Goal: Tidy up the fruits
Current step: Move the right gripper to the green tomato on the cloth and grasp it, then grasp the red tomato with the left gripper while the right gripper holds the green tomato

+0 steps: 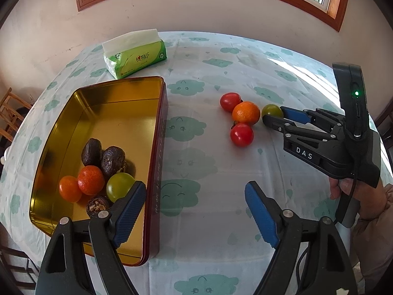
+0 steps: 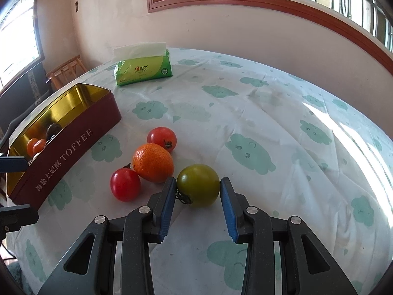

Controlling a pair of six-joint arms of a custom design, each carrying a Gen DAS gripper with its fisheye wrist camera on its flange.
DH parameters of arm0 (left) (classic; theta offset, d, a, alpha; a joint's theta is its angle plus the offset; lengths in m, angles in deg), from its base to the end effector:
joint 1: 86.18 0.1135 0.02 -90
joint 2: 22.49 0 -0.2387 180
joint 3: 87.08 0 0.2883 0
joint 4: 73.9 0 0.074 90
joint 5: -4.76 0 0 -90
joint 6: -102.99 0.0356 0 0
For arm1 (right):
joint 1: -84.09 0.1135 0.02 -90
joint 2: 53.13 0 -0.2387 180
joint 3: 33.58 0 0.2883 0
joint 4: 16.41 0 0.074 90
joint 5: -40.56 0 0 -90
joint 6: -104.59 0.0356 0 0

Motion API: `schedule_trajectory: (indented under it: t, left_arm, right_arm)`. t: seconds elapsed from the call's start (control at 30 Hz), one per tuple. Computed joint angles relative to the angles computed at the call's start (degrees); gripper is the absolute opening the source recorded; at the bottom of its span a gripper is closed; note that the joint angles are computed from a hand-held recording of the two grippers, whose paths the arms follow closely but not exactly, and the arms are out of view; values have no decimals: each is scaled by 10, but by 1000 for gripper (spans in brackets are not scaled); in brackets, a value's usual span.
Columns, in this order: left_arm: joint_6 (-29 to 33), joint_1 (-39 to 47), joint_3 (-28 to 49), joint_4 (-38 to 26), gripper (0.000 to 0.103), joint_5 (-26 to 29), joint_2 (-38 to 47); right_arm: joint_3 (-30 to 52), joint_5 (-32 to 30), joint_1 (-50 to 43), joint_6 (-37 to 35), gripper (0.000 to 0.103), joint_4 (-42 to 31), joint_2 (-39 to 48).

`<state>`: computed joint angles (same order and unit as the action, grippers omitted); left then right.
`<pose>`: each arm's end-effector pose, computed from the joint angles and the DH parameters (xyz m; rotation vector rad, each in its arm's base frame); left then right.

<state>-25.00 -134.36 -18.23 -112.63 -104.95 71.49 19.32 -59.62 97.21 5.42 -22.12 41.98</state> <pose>0.2390 -0.2491 0.1327 0.1254 2.5767 -0.0817 0.3179 0.0806 0.0766 -0.5452 2.3416 0.2457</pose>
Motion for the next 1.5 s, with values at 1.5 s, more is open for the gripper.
schedule_trajectory:
  t: [1.5]
  left_arm:
    - [23, -14, 83, 11, 80, -27, 67]
  right_arm:
    - [-178, 18, -84, 49, 37, -41, -239]
